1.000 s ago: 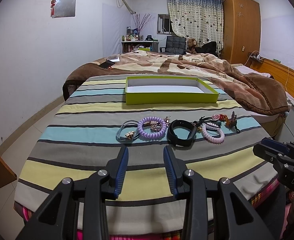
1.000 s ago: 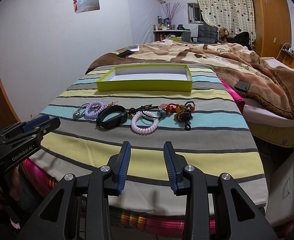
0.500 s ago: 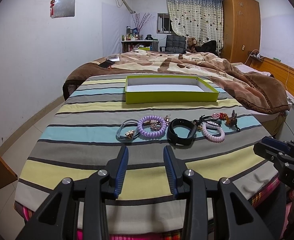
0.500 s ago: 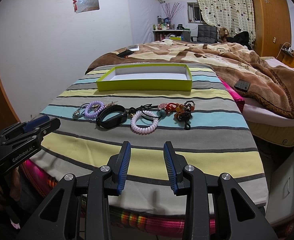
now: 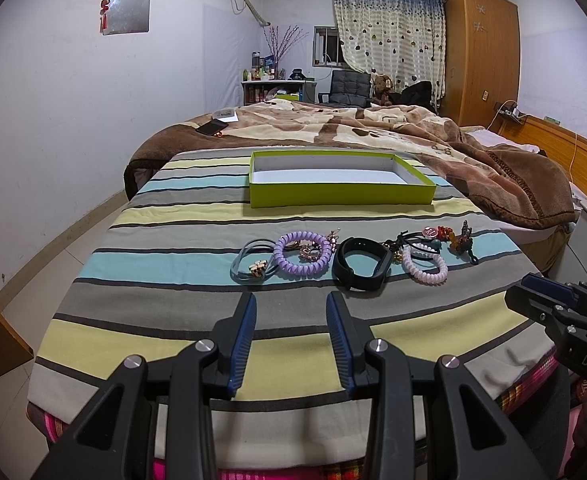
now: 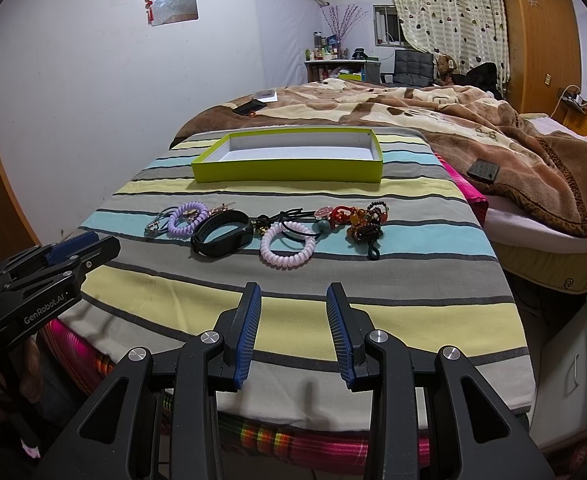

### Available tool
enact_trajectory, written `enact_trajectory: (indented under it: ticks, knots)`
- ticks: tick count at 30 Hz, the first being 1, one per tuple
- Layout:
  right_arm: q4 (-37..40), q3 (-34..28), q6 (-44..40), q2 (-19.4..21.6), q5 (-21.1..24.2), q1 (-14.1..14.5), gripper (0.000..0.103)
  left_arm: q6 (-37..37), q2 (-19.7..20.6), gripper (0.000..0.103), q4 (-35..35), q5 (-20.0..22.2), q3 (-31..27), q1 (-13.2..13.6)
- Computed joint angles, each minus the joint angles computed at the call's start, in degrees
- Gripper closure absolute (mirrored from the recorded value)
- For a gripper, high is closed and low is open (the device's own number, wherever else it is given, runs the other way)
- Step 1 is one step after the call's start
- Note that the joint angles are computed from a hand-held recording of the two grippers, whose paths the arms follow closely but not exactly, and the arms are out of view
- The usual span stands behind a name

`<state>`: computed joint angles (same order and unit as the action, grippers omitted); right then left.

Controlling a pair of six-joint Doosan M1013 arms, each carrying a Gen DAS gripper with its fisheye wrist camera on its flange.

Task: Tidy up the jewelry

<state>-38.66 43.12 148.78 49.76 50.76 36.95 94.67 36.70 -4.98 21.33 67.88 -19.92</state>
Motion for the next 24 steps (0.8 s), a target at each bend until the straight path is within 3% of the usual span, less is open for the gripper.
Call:
enact_trajectory:
  ticks: [15, 24]
  knots:
    - [0.42, -0.95, -0.26, 0.76, 0.85, -0.63, 0.068, 2.46, 1.37, 0.065, -3.91, 2.06, -2.10, 0.60]
    - [2.72, -4.58, -2.03, 2.82, 2.59, -2.15, 0.068, -2.06, 5.23, 0.065, -0.79, 7.38, -8.66, 1.47]
